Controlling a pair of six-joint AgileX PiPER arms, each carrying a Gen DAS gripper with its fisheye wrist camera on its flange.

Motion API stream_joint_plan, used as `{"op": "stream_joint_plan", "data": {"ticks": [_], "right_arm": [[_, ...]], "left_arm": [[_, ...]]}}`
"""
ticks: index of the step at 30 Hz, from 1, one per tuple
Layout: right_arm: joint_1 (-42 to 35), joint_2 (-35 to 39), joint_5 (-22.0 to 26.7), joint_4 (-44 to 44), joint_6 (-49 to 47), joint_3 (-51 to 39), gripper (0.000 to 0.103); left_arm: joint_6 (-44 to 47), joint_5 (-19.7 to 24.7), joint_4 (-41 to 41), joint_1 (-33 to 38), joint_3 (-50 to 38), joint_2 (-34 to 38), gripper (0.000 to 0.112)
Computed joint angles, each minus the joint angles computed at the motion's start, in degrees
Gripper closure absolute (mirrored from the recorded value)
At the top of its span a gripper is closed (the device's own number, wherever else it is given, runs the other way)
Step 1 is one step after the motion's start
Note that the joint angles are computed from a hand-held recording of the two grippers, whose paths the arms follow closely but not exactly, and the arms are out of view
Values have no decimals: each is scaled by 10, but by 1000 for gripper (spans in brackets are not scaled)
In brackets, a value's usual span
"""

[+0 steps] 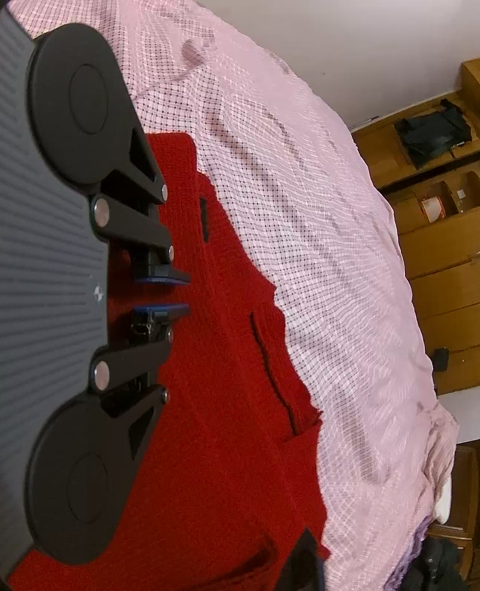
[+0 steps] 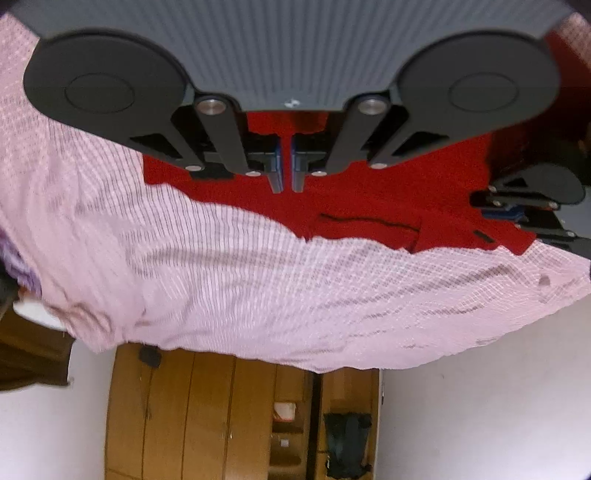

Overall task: Fold small clothes
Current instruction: 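Lift the hem with both grippers and fold it over toward the collar, then lower the hem onto the folded body and open both grippers, then move both grippers to the new folded edge and grasp it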

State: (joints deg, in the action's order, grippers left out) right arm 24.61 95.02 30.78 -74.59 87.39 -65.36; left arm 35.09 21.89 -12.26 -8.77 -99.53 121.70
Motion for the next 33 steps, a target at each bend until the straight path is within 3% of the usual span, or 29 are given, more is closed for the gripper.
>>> {"op": "stream_joint_plan", "data": {"ticks": [2,4,5,7,8,11,17,33], "right_arm": [[-9,-8,-14,23,-6,4,94],[-21,-25,-33,55,-17,17,87],[-27,-39,-44,72,-22,29,80],[-31,-65,-60,76,-6,56,48],[-32,-70,-64,64,10,64,45],[-20,-99,-59,60,22,93,46],[10,-157,-56,55,55,133,46],[67,-237,4,44,158,231,45]], "left_arm": [[-1,23,-9,6,-15,1,97],[1,54,-20,14,-25,-4,87],[9,64,-34,18,-16,-18,79],[31,74,-62,28,-3,-36,63],[40,71,-72,32,10,-48,56],[59,72,-87,41,38,-80,52],[63,116,-129,70,59,-126,45],[152,141,-206,159,192,-240,44]]}}
